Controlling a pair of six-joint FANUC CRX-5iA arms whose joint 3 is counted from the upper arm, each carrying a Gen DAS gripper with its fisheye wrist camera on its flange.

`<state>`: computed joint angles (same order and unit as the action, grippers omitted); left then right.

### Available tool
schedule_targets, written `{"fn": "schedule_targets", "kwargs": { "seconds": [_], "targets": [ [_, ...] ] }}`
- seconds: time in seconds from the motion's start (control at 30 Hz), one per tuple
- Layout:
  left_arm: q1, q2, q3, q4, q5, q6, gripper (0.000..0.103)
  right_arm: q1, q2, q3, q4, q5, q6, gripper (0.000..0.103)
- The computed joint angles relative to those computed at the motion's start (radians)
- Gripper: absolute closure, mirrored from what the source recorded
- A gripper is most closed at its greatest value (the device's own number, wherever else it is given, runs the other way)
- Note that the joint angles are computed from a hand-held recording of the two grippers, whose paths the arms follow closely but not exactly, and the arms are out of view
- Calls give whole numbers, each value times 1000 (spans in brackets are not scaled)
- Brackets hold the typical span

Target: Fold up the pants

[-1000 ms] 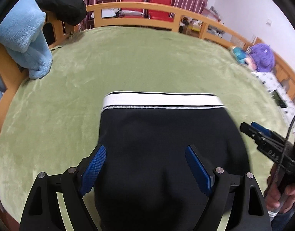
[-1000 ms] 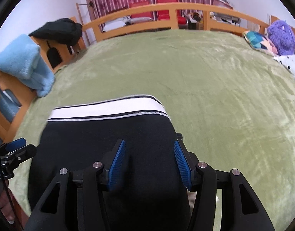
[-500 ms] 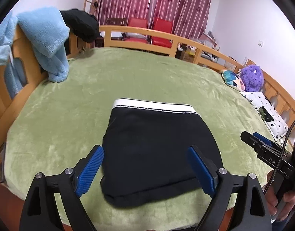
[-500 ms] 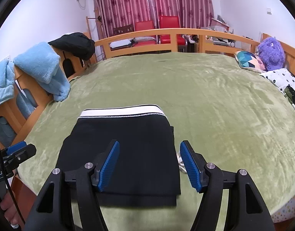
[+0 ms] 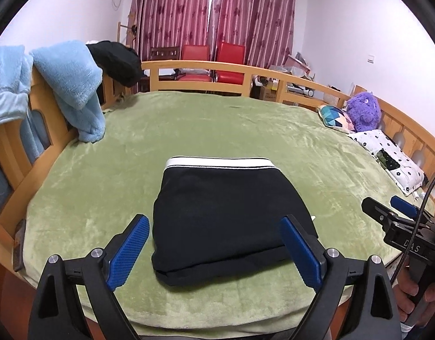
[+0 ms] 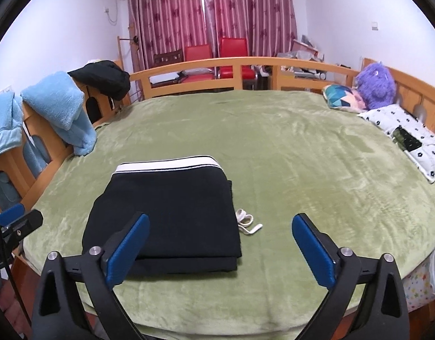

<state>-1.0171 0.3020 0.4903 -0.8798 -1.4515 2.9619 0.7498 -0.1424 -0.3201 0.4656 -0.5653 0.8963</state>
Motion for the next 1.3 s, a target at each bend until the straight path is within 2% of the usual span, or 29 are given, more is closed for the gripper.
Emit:
{"fn": "schedule_targets", "kwargs": {
  "seconds": [0.23, 0.5, 1.3],
  "targets": [
    [-31, 11, 27, -23, -23, 0, 9, 23, -59, -64, 99, -9, -93, 1],
    [-46, 13, 35, -36, -34, 2, 9, 30, -95, -97, 140, -5, -123, 1],
    [-53, 24, 55, -37, -51, -2, 9, 30, -118, -106, 152, -11, -143, 1]
  ]
}}
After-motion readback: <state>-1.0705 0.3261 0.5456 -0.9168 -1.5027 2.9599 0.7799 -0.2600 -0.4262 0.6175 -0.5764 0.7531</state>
